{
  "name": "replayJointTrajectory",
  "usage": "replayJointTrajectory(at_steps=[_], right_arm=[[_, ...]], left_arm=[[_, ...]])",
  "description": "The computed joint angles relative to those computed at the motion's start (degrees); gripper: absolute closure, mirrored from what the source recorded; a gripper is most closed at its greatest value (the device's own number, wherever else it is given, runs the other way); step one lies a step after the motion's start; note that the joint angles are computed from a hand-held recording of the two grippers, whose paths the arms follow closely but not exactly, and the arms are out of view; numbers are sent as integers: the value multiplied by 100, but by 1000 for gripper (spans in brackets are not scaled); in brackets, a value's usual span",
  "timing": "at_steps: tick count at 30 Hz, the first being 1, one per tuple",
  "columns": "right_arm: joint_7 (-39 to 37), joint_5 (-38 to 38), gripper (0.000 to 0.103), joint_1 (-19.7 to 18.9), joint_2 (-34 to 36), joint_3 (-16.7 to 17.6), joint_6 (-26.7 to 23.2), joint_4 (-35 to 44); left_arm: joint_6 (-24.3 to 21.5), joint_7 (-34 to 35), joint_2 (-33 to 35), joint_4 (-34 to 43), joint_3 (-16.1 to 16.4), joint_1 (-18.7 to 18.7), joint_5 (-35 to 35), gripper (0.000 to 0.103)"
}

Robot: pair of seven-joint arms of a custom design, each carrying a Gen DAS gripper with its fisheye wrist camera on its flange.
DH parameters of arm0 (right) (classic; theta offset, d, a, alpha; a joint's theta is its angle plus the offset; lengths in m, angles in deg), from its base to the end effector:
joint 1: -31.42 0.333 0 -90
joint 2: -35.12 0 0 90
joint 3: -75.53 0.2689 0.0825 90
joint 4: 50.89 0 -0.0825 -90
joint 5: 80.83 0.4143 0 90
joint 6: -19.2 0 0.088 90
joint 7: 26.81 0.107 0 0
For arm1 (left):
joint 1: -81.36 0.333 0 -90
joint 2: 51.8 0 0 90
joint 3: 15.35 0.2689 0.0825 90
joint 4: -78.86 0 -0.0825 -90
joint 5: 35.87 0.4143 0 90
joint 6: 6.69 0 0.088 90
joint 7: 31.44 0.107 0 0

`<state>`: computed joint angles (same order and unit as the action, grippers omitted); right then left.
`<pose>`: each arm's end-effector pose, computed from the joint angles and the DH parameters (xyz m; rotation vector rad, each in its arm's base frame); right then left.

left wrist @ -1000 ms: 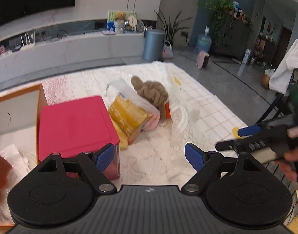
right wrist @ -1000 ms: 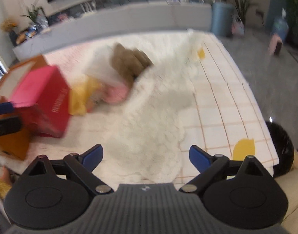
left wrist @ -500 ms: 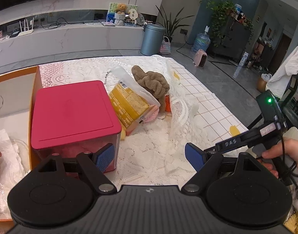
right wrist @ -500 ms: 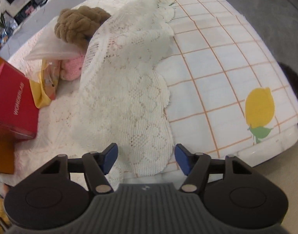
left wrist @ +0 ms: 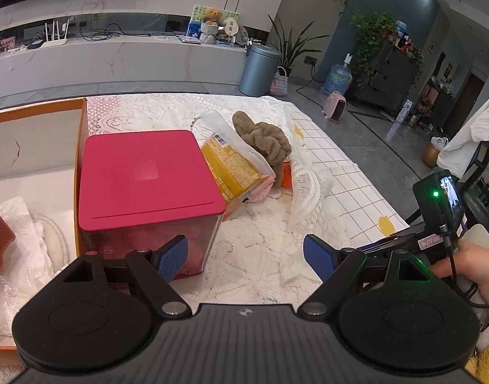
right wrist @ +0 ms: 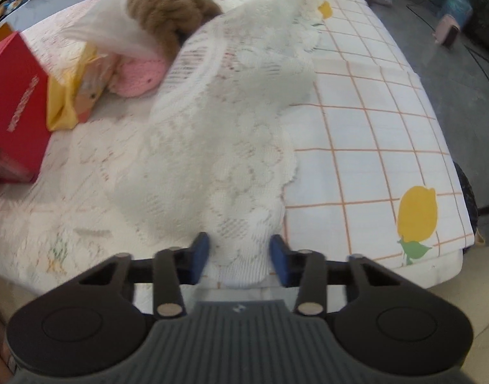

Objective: Organize soft objects

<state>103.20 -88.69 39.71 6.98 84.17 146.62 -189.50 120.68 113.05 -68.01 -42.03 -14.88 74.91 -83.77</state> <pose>0.4593 0.1361 0.4627 -1.6691 2.3670 -0.3902 0.5455 -0.0805 0.5344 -1.2286 2.5172 -1.2444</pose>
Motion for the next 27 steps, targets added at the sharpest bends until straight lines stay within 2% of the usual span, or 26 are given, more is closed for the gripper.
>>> replayJointTrajectory(at_steps=[2,5,10,22,25,27], right_arm=[[-127,10,93,37,24,-8,-89,61],[-159,-139,102,29,35,59,-456,174],[-196,-141,103,-5,-293,-20,-596,-41],[-512,-549,103,-418,-1004,-81,-1435,-453],[-613,-771,103,-584,-1105,-42,-1651,-494],[-713,-1163,103,-707,-1006,110,-1947,-402]], left_arm=[[6,74,-26,-33,1,-7,2,7],[34,130,-57,-108,-15,-26,45,7],[-35,162,-70,-148,-23,-49,133,7],[163,-81,-8,-137,-57,-51,320,7],[193,-193,29,-120,-75,-38,407,7],[197,-274,59,-97,-88,-30,469,7]])
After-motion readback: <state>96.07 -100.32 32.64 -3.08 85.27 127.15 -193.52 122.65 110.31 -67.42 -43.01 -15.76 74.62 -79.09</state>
